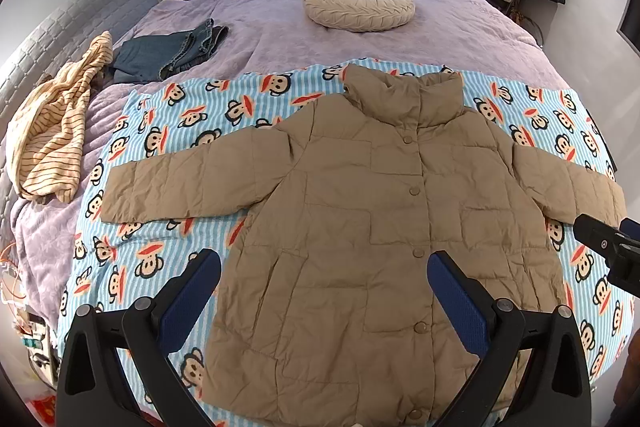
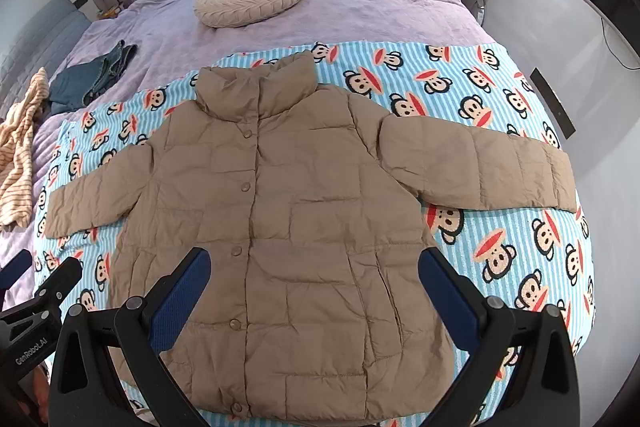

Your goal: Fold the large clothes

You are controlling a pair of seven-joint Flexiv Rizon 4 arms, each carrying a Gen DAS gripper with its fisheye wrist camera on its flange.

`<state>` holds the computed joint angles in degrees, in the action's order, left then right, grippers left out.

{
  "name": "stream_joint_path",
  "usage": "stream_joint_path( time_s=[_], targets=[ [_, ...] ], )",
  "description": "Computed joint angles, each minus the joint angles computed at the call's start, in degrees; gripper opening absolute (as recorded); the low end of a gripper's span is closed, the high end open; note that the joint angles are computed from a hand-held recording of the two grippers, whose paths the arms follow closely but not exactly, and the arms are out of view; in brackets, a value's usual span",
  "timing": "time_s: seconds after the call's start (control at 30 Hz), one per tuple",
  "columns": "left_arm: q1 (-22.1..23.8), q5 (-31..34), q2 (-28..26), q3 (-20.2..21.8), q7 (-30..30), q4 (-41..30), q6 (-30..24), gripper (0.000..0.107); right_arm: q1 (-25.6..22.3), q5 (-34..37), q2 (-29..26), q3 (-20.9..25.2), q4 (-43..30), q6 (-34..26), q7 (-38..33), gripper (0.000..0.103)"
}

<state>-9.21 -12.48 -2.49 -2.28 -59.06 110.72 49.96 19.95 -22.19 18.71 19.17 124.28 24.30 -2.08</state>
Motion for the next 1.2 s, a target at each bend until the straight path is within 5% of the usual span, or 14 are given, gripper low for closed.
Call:
stream_joint_path(
  time_s=[1.2],
  targets=[
    [0.1, -0.1, 0.2, -0.1, 0.0, 0.4, 0.0, 0.103, 0.1, 0.1, -0.4, -0.1, -0.4, -0.2, 0.2, 0.103]
  ],
)
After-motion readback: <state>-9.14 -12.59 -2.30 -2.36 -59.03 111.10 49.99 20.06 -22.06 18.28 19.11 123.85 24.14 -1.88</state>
